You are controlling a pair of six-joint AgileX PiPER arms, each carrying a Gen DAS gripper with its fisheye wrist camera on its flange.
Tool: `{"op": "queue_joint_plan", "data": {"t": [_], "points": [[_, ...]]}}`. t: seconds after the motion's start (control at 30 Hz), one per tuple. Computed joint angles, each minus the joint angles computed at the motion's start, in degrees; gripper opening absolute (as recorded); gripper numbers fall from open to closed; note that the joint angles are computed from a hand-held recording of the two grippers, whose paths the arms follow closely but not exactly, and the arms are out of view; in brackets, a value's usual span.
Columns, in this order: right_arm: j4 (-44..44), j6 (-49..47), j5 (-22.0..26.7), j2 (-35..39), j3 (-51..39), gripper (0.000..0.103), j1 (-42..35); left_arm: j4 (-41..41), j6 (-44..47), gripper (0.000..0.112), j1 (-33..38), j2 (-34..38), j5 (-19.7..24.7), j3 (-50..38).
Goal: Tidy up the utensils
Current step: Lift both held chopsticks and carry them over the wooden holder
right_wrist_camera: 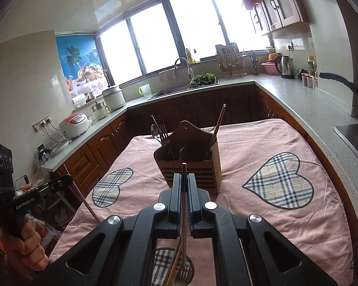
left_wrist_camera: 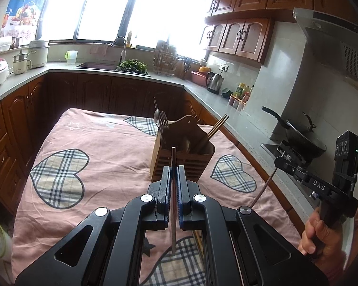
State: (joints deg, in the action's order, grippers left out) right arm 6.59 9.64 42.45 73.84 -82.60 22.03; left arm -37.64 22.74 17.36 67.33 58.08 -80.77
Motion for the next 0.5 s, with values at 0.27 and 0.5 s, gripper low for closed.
{"op": "queue_joint_plan", "data": {"t": [0.27, 0.5], "points": [[3.9, -3.4, -0.2, 6.2, -8.7, 0.004, -3.7, 1.8, -4.1, 0.004, -2.9, 7.6, -1.9, -11.0], [5.3, -5.0, 1.0, 14.3, -21.1, 0.004, -6.1, 5.7, -9.1, 0.004, -7.0, 17.3, -2.9, -25.4]]}}
